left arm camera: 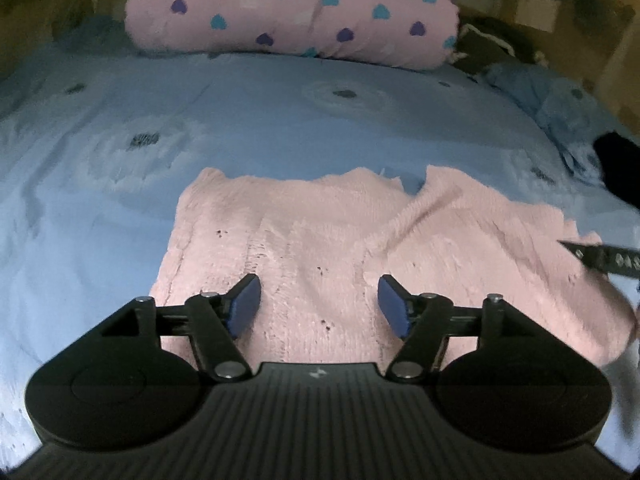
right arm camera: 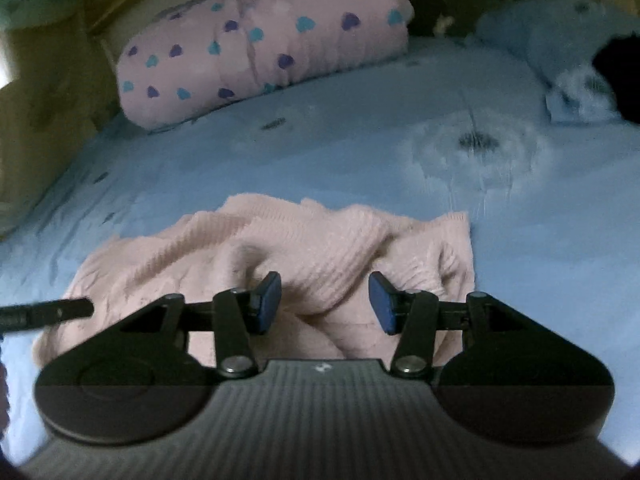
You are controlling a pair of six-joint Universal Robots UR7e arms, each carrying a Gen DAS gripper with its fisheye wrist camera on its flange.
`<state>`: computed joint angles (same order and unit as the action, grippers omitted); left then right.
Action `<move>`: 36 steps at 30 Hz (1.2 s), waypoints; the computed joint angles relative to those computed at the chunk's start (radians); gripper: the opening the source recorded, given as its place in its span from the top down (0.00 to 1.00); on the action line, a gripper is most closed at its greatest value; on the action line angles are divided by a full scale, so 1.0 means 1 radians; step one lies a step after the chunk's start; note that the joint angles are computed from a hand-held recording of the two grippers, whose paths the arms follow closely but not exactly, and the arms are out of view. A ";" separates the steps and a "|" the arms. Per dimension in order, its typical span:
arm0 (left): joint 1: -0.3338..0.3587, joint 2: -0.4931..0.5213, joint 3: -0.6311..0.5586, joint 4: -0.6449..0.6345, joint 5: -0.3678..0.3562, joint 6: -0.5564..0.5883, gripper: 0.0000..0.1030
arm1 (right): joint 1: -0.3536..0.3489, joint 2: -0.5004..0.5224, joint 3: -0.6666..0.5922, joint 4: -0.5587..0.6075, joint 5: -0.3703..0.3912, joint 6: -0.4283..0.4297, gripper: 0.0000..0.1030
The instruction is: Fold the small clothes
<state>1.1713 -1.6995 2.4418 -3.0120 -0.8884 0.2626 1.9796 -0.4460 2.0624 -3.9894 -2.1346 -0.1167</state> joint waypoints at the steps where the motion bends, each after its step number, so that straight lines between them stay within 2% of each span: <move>1: 0.001 0.001 0.004 -0.009 -0.003 0.013 0.29 | -0.007 0.004 -0.003 0.003 0.009 0.004 0.51; 4: 0.002 0.007 0.015 -0.040 -0.003 0.033 0.27 | -0.020 0.022 -0.020 0.000 0.027 0.006 0.52; 7: 0.003 0.013 0.020 -0.062 -0.003 0.040 0.27 | -0.016 0.051 -0.039 -0.030 0.025 -0.048 0.50; 8: 0.003 0.014 0.022 -0.067 -0.003 0.041 0.27 | -0.013 0.055 -0.041 -0.039 0.024 -0.062 0.53; 9: 0.005 0.015 0.022 -0.071 -0.005 0.043 0.26 | -0.012 0.059 -0.042 -0.048 0.030 -0.078 0.66; 11: 0.006 0.017 0.024 -0.080 -0.008 0.046 0.26 | -0.018 0.056 -0.035 -0.055 0.076 -0.100 0.86; 12: 0.005 0.016 0.025 -0.083 -0.009 0.045 0.26 | -0.015 0.059 -0.038 -0.060 0.079 -0.100 0.89; 16: 0.017 0.017 0.019 -0.090 -0.026 0.045 0.25 | 0.040 0.084 -0.068 -0.139 0.002 -0.231 0.90; 19: 0.021 0.021 0.014 -0.089 -0.029 0.034 0.25 | 0.097 0.120 -0.128 -0.262 -0.130 -0.407 0.90; 21: 0.019 0.026 0.015 -0.097 -0.025 0.040 0.25 | 0.109 0.146 -0.178 -0.350 -0.206 -0.528 0.90; 22: 0.019 0.030 0.016 -0.102 -0.021 0.046 0.24 | 0.105 0.150 -0.193 -0.367 -0.233 -0.555 0.90; 23: 0.018 0.033 0.018 -0.110 -0.018 0.053 0.24 | 0.092 0.143 -0.195 -0.352 -0.246 -0.540 0.90; 26: 0.016 0.038 0.023 -0.121 -0.014 0.067 0.22 | 0.036 0.108 -0.165 -0.241 -0.238 -0.418 0.88; 29: 0.019 0.030 0.017 -0.106 -0.023 0.057 0.22 | 0.007 0.085 -0.145 -0.179 -0.254 -0.293 0.87; 31: 0.024 0.024 0.009 -0.089 -0.034 0.040 0.22 | 0.005 0.038 -0.096 -0.145 -0.219 -0.191 0.79; 33: 0.026 0.017 0.001 -0.068 -0.041 0.019 0.22 | 0.016 -0.002 -0.039 -0.141 -0.189 -0.123 0.58; 35: 0.027 0.013 -0.002 -0.060 -0.044 0.006 0.21 | 0.027 -0.037 0.022 -0.127 -0.162 -0.069 0.48; 36: 0.025 0.011 -0.002 -0.057 -0.042 -0.001 0.21 | 0.029 -0.057 0.055 -0.120 -0.136 -0.048 0.49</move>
